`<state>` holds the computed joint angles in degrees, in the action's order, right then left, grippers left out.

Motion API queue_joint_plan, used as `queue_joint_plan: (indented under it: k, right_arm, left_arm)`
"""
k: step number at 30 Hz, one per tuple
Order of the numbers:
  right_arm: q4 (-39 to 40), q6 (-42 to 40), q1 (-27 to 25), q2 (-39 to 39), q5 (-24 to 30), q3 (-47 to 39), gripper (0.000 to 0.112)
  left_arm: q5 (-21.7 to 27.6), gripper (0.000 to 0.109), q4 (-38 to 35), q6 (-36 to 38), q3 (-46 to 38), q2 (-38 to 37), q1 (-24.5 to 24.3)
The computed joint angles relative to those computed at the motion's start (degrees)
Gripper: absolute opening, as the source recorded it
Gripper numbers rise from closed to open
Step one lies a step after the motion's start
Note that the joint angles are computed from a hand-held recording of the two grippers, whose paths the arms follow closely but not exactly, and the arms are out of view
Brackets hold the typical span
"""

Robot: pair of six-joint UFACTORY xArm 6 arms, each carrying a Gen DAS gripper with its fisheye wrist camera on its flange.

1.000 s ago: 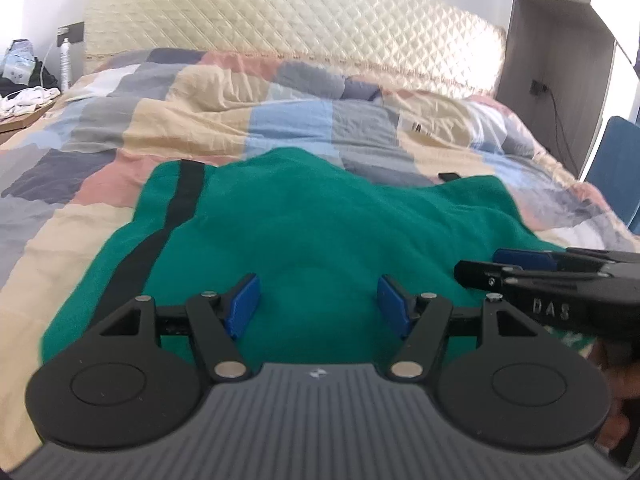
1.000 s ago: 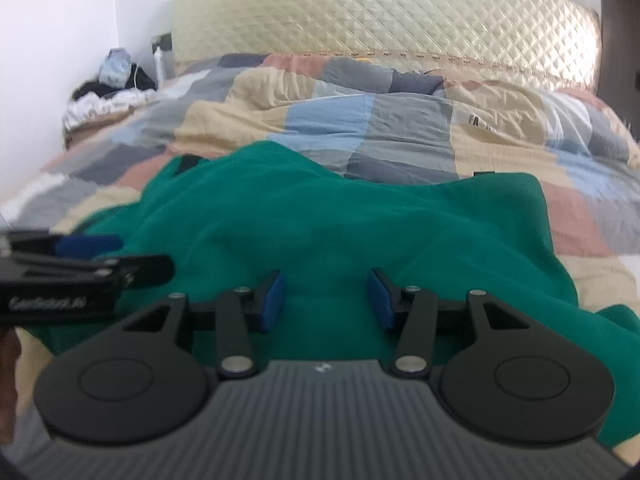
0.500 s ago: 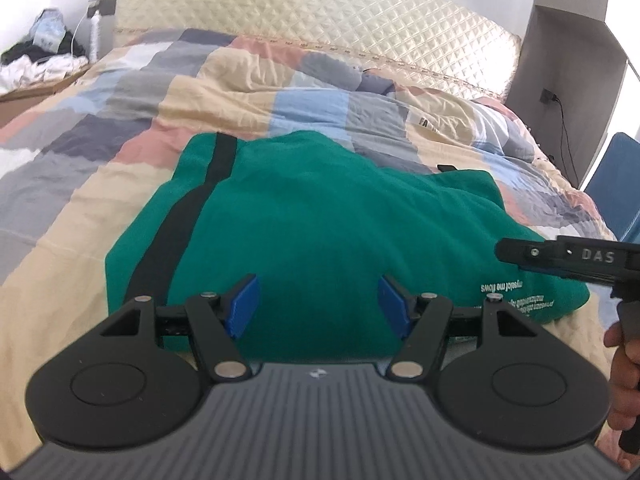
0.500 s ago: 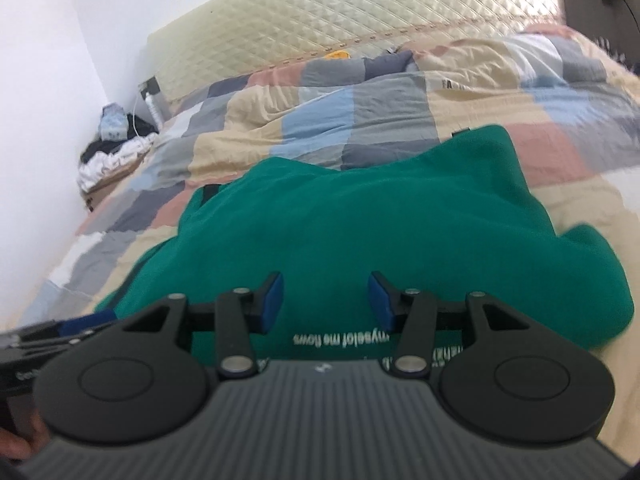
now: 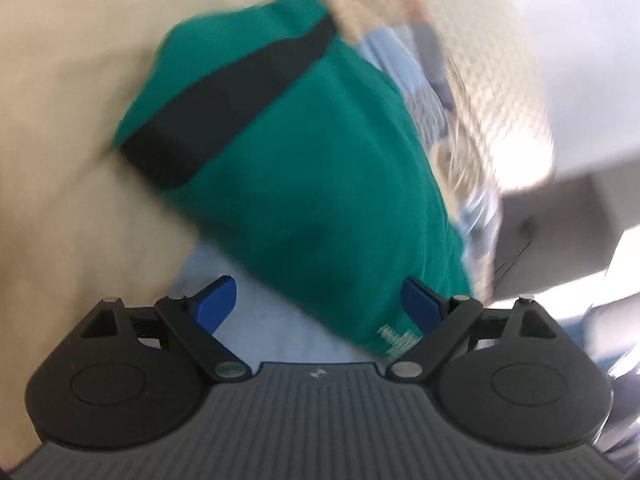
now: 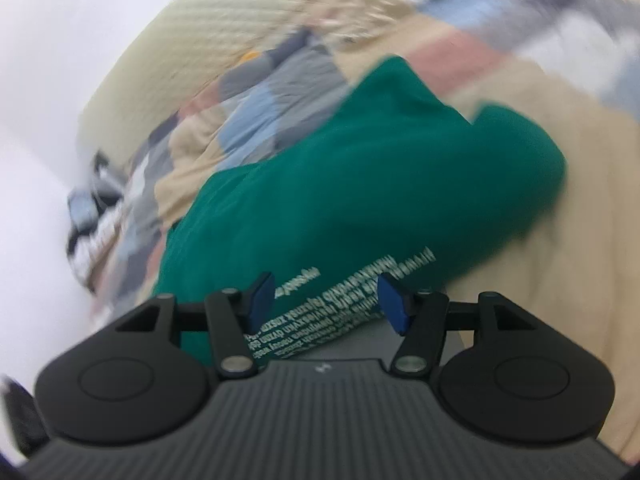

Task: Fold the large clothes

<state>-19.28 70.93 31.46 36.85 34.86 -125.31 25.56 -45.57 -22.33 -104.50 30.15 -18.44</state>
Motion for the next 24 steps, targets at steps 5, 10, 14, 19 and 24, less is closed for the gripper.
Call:
queue_joint_plan:
  k: [5,10,14,19,24]
  right_arm:
    - [3.3,6.0,-1.2,-0.9,-6.5,4.7,0.078]
    - [7.7,10.1,-1.9,0.5,-9.7,5.5,0.086]
    - [10.3,20.0,-2.7,-0.8,-19.7,12.9,0.092]
    - [0.8,37.2,-4.4,0.9,-27.0,14.3,0.103]
    - [0.3,39.3,-5.1,4.9,-27.0,9.1,0.103]
  left_arm:
    - [-6.1,0.092,-22.3,6.7,2.6,0.8,0.4]
    - [-7.5,0.092,-30.0,11.9,-1.5,4.4,0.6]
    - [-7.4,0.092,-31.0,14.2,-6.1,7.7,0.9]
    - [-8.0,0.094,-41.2,23.3,-8.2,8.6,0.9]
    - [-8.7,0.095,-51.3,31.9,-9.3,8.9,0.5]
